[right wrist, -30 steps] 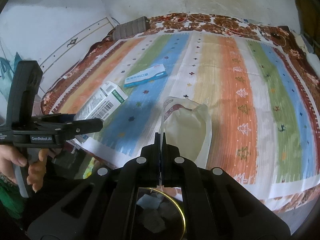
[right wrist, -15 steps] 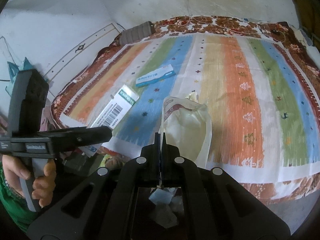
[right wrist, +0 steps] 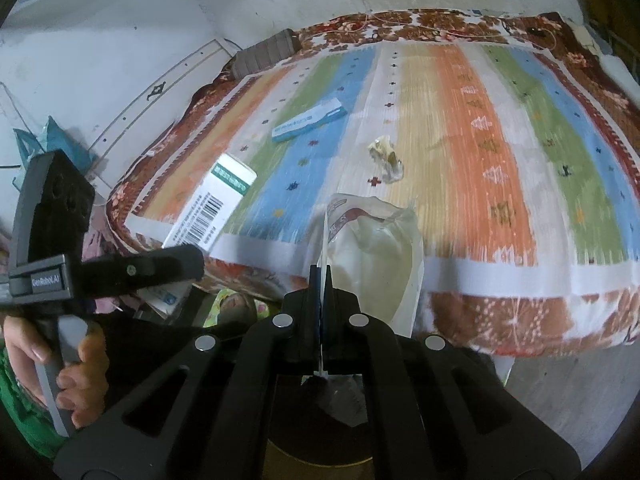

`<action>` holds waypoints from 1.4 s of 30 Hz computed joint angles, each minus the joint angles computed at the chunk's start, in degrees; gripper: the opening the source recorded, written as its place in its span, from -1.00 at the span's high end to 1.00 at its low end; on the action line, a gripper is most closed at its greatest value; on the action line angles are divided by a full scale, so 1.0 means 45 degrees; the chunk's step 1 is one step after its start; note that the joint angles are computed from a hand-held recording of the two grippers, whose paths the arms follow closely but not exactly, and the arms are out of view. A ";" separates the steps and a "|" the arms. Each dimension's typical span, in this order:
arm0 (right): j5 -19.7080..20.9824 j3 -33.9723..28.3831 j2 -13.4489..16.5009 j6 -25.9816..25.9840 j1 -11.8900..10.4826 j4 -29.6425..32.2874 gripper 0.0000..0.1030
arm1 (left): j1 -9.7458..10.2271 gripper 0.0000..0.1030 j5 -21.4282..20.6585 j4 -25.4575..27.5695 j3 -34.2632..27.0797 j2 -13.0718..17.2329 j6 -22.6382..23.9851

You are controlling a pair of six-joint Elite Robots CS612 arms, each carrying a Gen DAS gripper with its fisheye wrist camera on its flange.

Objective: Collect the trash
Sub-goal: 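Carry the white bag with the right tool while the left tool carries the medicine box to the bin, then open both tools over the bin to drop the bag and box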

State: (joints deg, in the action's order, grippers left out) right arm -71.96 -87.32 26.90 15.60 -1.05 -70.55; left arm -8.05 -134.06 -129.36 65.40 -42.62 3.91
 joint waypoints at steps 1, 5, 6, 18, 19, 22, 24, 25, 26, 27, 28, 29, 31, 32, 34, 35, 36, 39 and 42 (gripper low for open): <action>-0.0029 -0.0129 0.0068 0.0061 0.0024 0.0067 1.00 | 0.0011 -0.48 -0.0008 -0.0054 0.0095 -0.0036 -0.0024; -0.0084 -0.0500 0.0266 0.0109 0.0134 0.0386 1.00 | 0.0025 -0.48 0.0116 -0.0265 0.0609 -0.0241 -0.0062; -0.0099 -0.0619 0.0336 0.0099 0.0177 0.0487 1.00 | 0.0024 -0.48 0.0126 -0.0256 0.0714 -0.0284 -0.0028; -0.0323 -0.1351 0.0735 0.0178 0.0399 0.1487 1.00 | 0.0093 -0.48 0.0172 -0.0097 0.1389 -0.0544 -0.0092; -0.0345 -0.1373 0.0749 0.0174 0.0419 0.1560 1.00 | 0.0104 -0.48 0.0146 -0.0039 0.1416 -0.0550 -0.0111; -0.0345 -0.1422 0.0797 0.0193 0.0464 0.1786 1.00 | 0.0107 -0.48 0.0118 0.0167 0.1516 -0.0568 -0.0126; -0.0412 -0.1468 0.0840 0.0292 0.0492 0.1986 1.00 | 0.0122 -0.48 0.0088 0.0334 0.1607 -0.0574 -0.0188; -0.0385 -0.1488 0.0870 0.0355 0.0495 0.2082 1.00 | 0.0125 -0.48 0.0086 0.0458 0.1619 -0.0566 -0.0184; -0.0326 -0.1521 0.0902 0.0439 0.0494 0.2221 1.00 | 0.0122 -0.48 0.0116 0.0532 0.1660 -0.0564 -0.0219; -0.0304 -0.1533 0.0921 0.0470 0.0497 0.2300 1.00 | 0.0116 -0.48 0.0168 0.0637 0.1693 -0.0559 -0.0253; -0.0319 -0.1554 0.0942 0.0498 0.0511 0.2377 1.00 | 0.0111 -0.48 0.0210 0.0686 0.1728 -0.0564 -0.0260; -0.0365 -0.1562 0.0951 0.0520 0.0536 0.2432 1.00 | 0.0097 -0.48 0.0300 0.0710 0.1786 -0.0575 -0.0354; -0.0436 -0.1575 0.0979 0.0584 0.0588 0.2602 1.00 | 0.0094 -0.48 0.0397 0.0717 0.1866 -0.0571 -0.0563; -0.0419 -0.1576 0.0996 0.0659 0.0601 0.2673 1.00 | 0.0100 -0.48 0.0442 0.0791 0.1876 -0.0544 -0.0744; -0.0402 -0.1562 0.1039 0.0853 0.0623 0.2857 1.00 | 0.0113 -0.48 0.0480 0.1064 0.1790 -0.0449 -0.1058; -0.0430 -0.1513 0.1039 0.0947 0.0633 0.2989 1.00 | 0.0122 -0.48 0.0534 0.1305 0.1695 -0.0378 -0.1216; -0.0397 -0.1467 0.1033 0.0996 0.0627 0.3054 1.00 | 0.0122 -0.48 0.0560 0.1503 0.1620 -0.0328 -0.1277; -0.0435 -0.1345 0.1021 0.1107 0.0638 0.3235 0.97 | 0.0141 -0.50 0.0431 0.1612 0.1588 -0.0258 -0.1644; -0.0164 -0.1208 0.1032 0.1343 0.0613 0.3374 0.41 | 0.0148 -0.67 0.0212 0.1696 0.1539 -0.0153 -0.2403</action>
